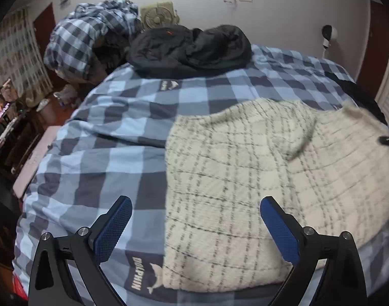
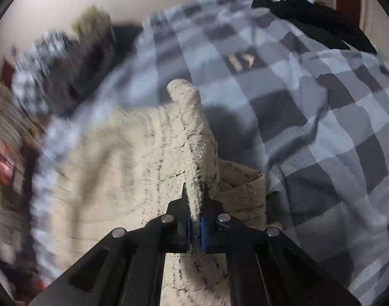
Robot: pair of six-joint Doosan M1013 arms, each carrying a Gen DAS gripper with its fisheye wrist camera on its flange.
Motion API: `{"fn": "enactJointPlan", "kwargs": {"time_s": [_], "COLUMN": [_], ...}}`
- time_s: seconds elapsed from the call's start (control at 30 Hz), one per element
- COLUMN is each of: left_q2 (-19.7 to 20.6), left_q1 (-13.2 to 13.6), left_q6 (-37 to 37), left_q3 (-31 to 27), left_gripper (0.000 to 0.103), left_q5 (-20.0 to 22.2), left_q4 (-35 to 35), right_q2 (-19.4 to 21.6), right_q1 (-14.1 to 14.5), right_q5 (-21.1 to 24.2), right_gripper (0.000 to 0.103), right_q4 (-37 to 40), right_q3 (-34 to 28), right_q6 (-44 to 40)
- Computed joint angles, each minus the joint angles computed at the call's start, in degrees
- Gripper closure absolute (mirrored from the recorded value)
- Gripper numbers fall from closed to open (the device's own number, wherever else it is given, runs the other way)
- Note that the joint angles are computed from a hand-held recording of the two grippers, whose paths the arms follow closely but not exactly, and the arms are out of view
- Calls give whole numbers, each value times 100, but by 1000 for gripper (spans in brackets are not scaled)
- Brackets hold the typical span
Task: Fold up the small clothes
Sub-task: 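Press and smooth the folded cream shirt with both open tools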
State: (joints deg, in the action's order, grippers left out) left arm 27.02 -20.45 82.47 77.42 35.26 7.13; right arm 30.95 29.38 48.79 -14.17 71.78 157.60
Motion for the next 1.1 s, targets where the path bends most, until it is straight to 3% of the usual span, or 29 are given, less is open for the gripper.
{"fn": "enactJointPlan", "kwargs": {"time_s": [0.1,0.23,0.3,0.37,0.43,0.5,0.57,0.6,0.63,0.67,0.73,0.83,0.9,0.97,1.03,1.1], "left_q2": [62,122,146,149,122,93,91,92,88,96,146,292,477,708,974,1242], "left_q1": [8,33,8,-22,-45,-47,-46,-45,-46,-42,-17,19,50,59,33,7], "left_q6": [51,362,315,185,8,9,129,227,348,523,1182,2361,3084,3177,2762,2185], "left_q3": [-86,-143,-149,-134,-75,-31,-40,-45,-40,-47,-111,-291,-523,-809,-1146,-1499], "left_gripper": [2,2,2,2,1,1,1,1,1,1,1,1,1,1,1,3], "left_q5": [122,228,276,269,179,65,10,-44,-113,-176,-284,-274,56,522,1053,1659], "left_q4": [-1,-377,-246,-11,240,226,56,-81,-241,-452,-1200,-2514,-3391,-3717,-3469,-2878], "right_q2": [-354,-313,-132,59,238,408,479,498,490,499,475,683,908,1144,1361,1665], "right_q1": [80,9,-101,-100,32,293,521,644,707,763,836,745,742,727,694,691], "right_q5": [-293,7,280,734,1676,2664,3036,3051,2995,2846,2110,1295,1174,1096,1141,1693], "right_gripper": [101,101,101,99,70,54,39,18,5,3,3,3,3,3,3,4], "right_q4": [-176,51,428,320,-272,-1365,-2179,-2491,-2591,-2658,-2424,-1222,-768,-251,207,442], "right_q3": [352,450,448,281,-113,-591,-839,-957,-989,-1031,-1034,-1311,-1580,-1848,-2074,-2481], "right_q6": [321,503,391,443,757,1243,1397,1375,1373,1370,1096,-80,-605,-1242,-1955,-2617]}}
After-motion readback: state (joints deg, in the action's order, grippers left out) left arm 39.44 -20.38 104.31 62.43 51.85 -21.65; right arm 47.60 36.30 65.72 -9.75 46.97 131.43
